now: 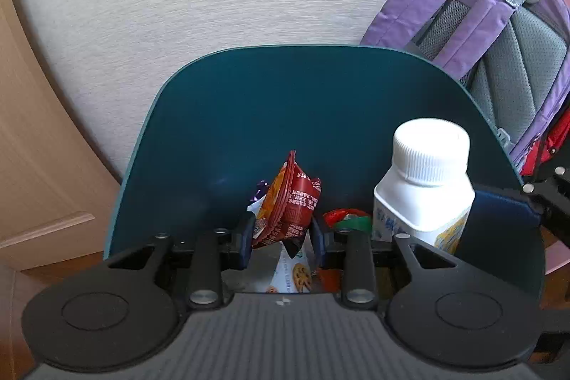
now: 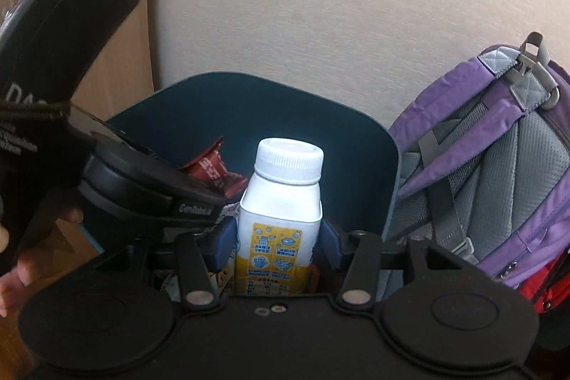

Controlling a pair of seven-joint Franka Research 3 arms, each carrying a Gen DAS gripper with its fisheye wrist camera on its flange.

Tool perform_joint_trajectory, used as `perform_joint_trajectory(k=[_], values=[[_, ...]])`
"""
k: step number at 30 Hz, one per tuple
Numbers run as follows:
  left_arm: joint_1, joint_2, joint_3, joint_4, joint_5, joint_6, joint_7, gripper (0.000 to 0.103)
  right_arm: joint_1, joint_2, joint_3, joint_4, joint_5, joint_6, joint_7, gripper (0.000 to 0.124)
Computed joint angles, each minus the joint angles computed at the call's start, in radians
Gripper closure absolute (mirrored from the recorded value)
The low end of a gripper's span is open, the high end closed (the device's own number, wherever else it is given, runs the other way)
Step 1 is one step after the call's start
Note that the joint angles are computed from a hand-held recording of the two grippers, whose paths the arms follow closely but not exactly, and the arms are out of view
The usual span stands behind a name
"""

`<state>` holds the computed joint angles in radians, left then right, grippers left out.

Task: Collect trash
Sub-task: 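Open both tools to drop the wrapper and bottle into the bin, then lower both tools back toward the chip bag and foam net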

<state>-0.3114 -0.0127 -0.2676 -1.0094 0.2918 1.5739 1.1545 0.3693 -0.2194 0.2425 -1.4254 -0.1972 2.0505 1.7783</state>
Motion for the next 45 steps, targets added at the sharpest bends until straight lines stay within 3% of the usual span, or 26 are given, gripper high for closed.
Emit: perform_joint_trajectory(k=[5, 7, 8, 16, 23, 31, 36, 42, 45], values=[[-0.011, 0.021, -0.004, 0.038, 0.020, -0.029, -0.019, 0.065, 0.004, 0.020, 0.002, 0.048, -0.008, -0.031, -0.005, 0.067], [-0.018, 0.035, -0.007, 0.063, 0.048, -0.041, -0.031, 0.049, 0.004, 0.024, 0.005, 0.060, -0.028, -0.039, -0.005, 0.066], [-0.023, 0.034, -0.007, 0.066, 0.060, -0.046, -0.035, 0.046, 0.004, 0.020, 0.004, 0.059, -0.035, -0.040, -0.005, 0.066], [-0.056, 0.024, -0.025, 0.112, 0.111, -0.051, -0.050, 0.037, -0.011, -0.026, 0.013, 0.063, -0.049, -0.051, 0.020, 0.056], [-0.098, -0.008, -0.059, 0.156, 0.166, -0.099, -0.065, 0.035, -0.031, -0.075, 0.025, 0.077, -0.035, -0.072, 0.040, 0.050], [-0.193, 0.010, -0.113, 0.291, 0.277, -0.207, -0.084, 0.035, -0.070, -0.186, 0.057, 0.058, 0.004, -0.124, 0.044, 0.046], [-0.201, -0.079, -0.146, 0.198, 0.278, -0.195, -0.110, 0.035, -0.095, -0.274, 0.064, 0.024, 0.064, -0.144, 0.050, 0.042], [-0.155, -0.210, -0.184, 0.045, 0.204, -0.158, -0.139, 0.035, -0.129, -0.404, 0.060, -0.054, 0.142, -0.183, 0.042, 0.039], [-0.135, -0.294, -0.189, -0.072, 0.164, -0.119, -0.165, 0.023, -0.144, -0.475, 0.047, -0.126, 0.182, -0.194, 0.031, 0.037]])
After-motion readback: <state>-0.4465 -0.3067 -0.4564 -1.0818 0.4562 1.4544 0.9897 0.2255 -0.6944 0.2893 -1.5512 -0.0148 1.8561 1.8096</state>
